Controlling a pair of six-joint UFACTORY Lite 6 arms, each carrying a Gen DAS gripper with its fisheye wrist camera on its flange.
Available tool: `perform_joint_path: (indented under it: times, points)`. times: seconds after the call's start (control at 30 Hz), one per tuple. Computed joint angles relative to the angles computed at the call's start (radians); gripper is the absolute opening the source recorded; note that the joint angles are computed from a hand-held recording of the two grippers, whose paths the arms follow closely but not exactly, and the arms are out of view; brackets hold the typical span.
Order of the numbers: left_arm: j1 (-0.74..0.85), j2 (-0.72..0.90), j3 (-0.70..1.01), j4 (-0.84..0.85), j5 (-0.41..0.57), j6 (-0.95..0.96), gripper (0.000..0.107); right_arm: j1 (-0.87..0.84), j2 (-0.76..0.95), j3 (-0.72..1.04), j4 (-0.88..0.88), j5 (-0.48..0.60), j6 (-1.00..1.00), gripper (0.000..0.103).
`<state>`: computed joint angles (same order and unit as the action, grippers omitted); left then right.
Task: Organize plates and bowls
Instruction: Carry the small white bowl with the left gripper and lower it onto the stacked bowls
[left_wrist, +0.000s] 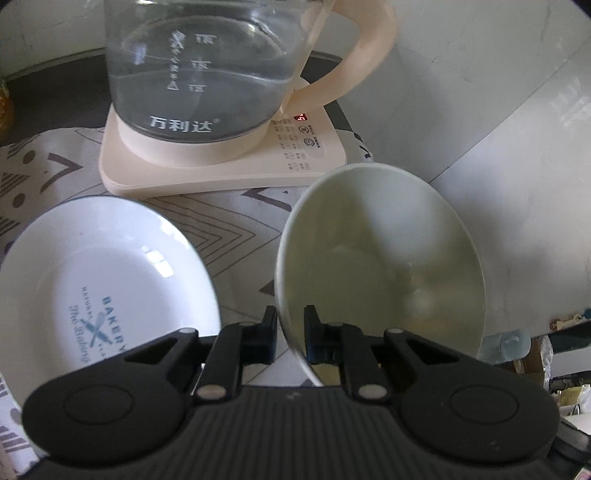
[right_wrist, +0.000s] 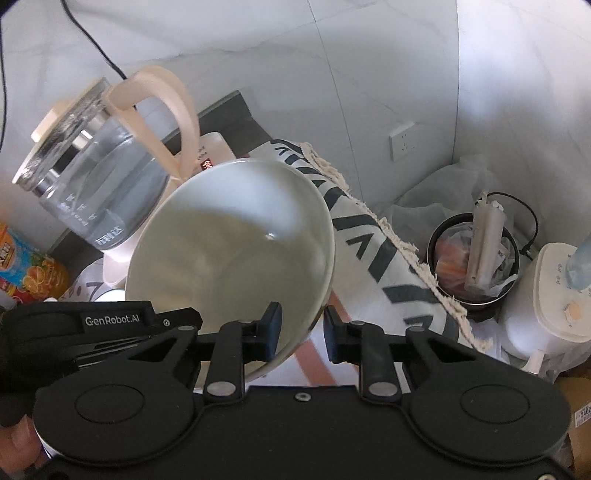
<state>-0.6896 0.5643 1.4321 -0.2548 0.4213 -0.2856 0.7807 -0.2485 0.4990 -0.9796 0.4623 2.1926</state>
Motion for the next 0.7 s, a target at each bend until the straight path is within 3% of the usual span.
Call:
perform_joint_path:
  times: [0.27, 0.47, 0.7]
  points:
    - [0.0, -0.191, -0.162, 0.062, -0.022, -0.013, 0.013, 0.224, -0.033, 0.055, 0.059, 0.22, 0.107, 0.024]
    - [0.031, -0.325, -0.287, -0.052, -0.033, 0.11, 0.013, 0.39, -0.013, 0.133, 0.09, 0.402, 0.186, 0.024]
    - [0.068, -0.489, -0.41, -0.145, -0.015, 0.227, 0.013, 0.527, 0.045, 0.232, 0.114, 0.536, 0.264, 0.024]
